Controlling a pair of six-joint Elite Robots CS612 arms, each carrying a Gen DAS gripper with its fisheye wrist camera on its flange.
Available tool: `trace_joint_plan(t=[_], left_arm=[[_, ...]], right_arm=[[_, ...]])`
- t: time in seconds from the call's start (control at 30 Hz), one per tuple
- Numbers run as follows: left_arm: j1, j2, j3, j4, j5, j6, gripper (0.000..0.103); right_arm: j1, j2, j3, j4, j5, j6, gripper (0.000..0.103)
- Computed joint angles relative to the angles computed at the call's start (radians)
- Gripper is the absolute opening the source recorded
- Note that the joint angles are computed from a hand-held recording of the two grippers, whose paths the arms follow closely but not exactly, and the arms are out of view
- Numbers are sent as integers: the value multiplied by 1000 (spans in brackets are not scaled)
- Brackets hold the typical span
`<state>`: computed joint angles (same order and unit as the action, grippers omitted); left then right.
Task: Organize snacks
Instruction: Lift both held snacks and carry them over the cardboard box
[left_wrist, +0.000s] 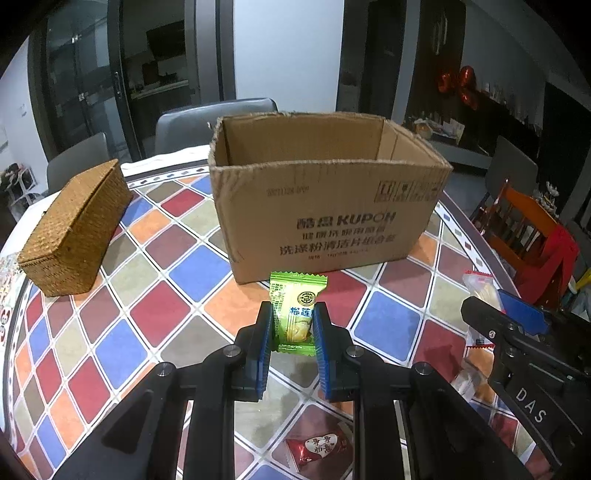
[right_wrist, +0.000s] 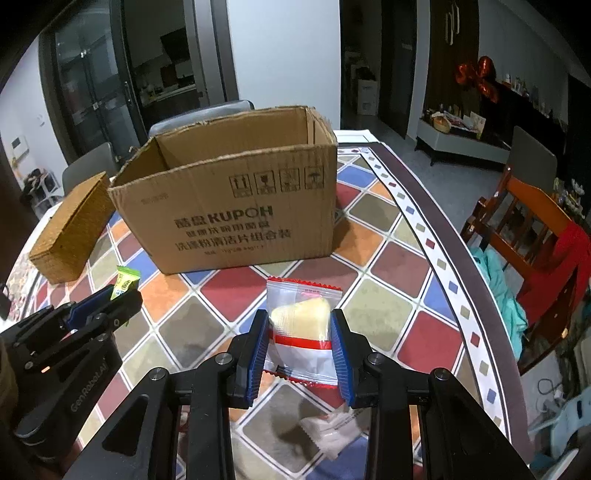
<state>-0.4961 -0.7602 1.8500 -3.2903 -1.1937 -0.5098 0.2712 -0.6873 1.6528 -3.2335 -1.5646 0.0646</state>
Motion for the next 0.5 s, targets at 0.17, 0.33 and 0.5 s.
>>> trace_joint_plan(t=[0.17,0.33,0.5], left_arm=[[0,-14,11,-11,8,-3,22],[2,-25,15,-21,15,-5,22],[3,-38,18,-29,25,-6,22]], right_arm=[[3,-10,3,-12,0,-5,34],[6,-19,0,-19,1,-11,34],[8,-26,-5,-29,5,-21,34]])
